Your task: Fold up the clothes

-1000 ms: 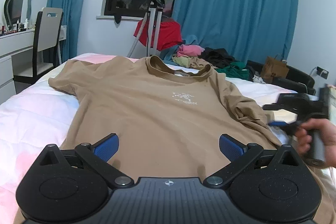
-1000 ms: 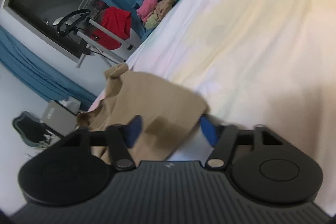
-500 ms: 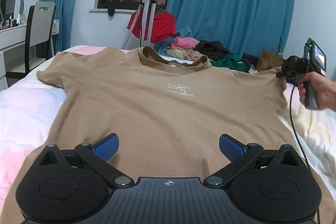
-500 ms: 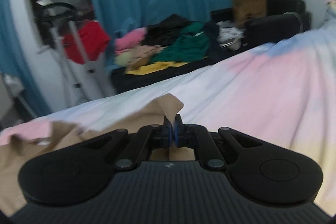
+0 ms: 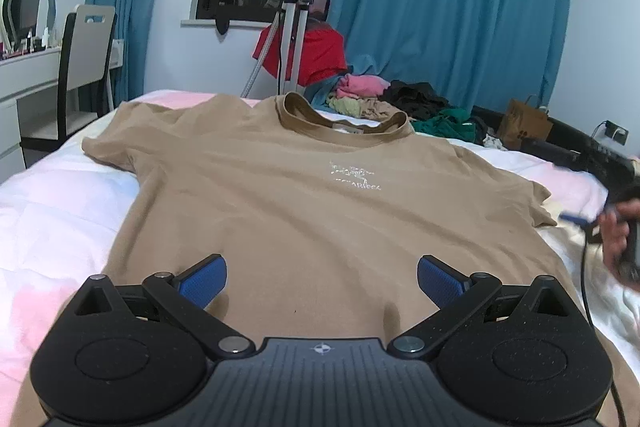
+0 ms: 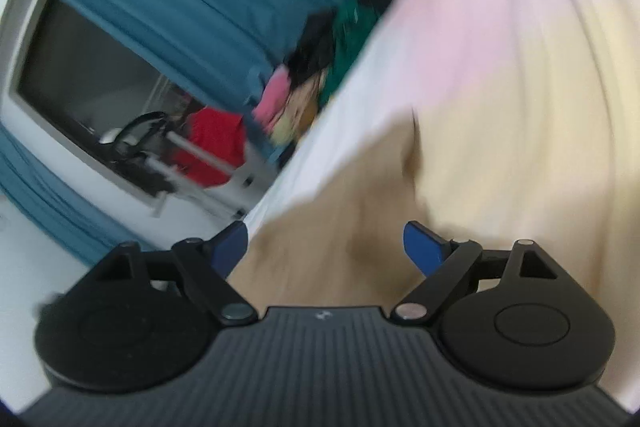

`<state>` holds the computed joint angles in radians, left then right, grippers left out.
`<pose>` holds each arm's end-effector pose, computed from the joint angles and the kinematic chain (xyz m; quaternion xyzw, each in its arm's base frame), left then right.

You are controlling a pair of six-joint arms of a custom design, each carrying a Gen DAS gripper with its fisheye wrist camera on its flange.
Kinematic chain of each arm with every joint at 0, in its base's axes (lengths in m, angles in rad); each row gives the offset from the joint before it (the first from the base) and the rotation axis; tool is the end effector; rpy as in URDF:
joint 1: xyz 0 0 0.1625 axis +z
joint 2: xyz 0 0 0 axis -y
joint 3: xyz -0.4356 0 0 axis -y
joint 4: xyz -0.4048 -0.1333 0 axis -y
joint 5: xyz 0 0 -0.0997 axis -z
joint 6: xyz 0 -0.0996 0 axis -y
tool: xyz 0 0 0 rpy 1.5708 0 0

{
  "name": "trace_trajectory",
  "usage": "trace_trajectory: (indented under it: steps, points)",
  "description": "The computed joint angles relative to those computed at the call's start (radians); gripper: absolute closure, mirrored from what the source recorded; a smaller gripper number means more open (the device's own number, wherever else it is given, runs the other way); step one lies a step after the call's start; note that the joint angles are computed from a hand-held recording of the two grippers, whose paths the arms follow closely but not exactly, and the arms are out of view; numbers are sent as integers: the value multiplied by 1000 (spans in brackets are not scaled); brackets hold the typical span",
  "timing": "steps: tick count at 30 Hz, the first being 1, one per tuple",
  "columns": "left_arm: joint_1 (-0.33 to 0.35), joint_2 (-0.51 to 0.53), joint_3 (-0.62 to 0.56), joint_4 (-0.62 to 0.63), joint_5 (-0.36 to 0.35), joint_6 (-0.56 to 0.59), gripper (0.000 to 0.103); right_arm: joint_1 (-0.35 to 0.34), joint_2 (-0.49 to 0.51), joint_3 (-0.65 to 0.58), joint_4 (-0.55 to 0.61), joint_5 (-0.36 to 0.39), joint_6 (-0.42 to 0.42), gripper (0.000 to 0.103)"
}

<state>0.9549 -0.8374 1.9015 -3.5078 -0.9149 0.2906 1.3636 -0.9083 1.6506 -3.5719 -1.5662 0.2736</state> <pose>-0.1955 -0.6121 0.1578 0.2533 0.8310 -0.4422 0.2232 -0.0114 -0.7044 0.2966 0.1912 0.7855 -0.5883 0.0214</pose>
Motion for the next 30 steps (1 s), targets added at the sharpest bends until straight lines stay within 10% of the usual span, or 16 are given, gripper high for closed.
trace_trajectory:
  steps: [7,21,22,25,30]
  points:
    - [-21,-23,34,-5,5,-7,1,35,66,8,-12,-32,-37,15]
    - [27,10,-46,42,9,-113,1,26,313,-374,-142,-76,-167,15]
    - [30,14,-52,47,14,-117,1,32,320,-397,-123,-108,-199,20]
    - [35,23,-64,52,25,-118,1,56,336,-462,-42,-237,-272,94]
    - [27,24,-71,53,59,-115,1,115,349,-508,-91,-359,-515,95]
